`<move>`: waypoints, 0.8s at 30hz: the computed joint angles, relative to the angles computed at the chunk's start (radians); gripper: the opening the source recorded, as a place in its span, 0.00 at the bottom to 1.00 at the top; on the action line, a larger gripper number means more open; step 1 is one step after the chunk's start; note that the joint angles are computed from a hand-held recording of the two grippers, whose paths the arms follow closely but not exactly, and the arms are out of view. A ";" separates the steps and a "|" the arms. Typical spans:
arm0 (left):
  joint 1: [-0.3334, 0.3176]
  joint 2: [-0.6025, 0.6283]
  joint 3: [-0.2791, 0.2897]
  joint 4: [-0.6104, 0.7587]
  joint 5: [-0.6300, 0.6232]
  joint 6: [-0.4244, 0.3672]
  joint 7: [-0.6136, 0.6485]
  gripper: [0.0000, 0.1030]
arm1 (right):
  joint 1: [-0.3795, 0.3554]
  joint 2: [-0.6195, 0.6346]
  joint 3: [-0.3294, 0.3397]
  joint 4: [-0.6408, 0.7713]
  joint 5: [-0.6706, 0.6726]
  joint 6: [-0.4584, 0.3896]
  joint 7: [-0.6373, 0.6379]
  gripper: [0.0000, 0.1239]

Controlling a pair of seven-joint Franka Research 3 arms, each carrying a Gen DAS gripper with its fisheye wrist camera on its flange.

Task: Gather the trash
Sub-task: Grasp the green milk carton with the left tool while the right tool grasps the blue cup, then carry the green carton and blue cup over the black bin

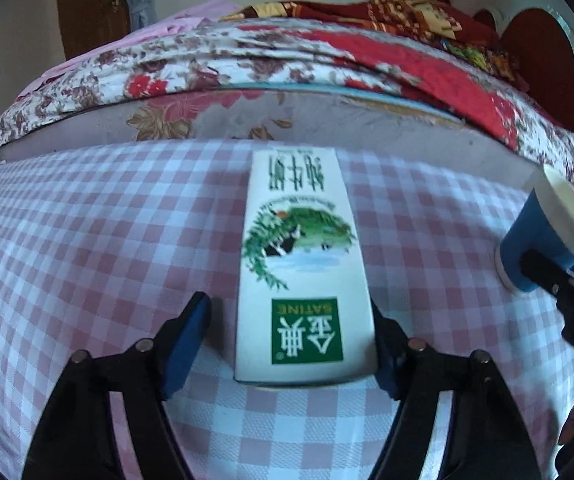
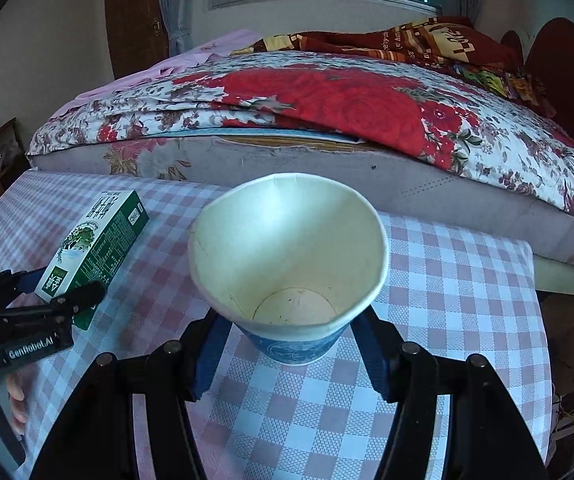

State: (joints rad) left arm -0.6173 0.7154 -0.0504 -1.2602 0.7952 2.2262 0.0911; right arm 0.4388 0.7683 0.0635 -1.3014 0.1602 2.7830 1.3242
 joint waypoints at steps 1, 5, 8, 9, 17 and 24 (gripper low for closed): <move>-0.003 0.002 0.004 0.004 0.003 -0.006 -0.003 0.71 | 0.007 -0.001 -0.007 -0.004 -0.006 0.008 0.003 0.58; 0.000 0.027 0.002 0.047 -0.016 -0.033 0.004 0.73 | 0.025 -0.007 -0.028 -0.021 -0.031 0.038 0.018 0.64; 0.005 0.037 0.002 0.061 -0.025 -0.027 0.024 0.73 | 0.027 -0.002 -0.032 -0.009 -0.033 0.032 0.030 0.64; 0.005 0.036 0.002 0.058 -0.025 -0.020 0.028 0.73 | 0.027 -0.004 -0.034 -0.013 -0.033 0.041 0.035 0.64; 0.027 -0.010 0.005 -0.038 -0.003 0.106 0.013 0.52 | 0.009 -0.004 -0.011 -0.008 -0.014 0.022 0.027 0.48; -0.013 -0.108 0.010 -0.158 0.106 0.090 -0.049 0.52 | 0.000 -0.083 0.003 -0.123 -0.002 0.060 0.005 0.46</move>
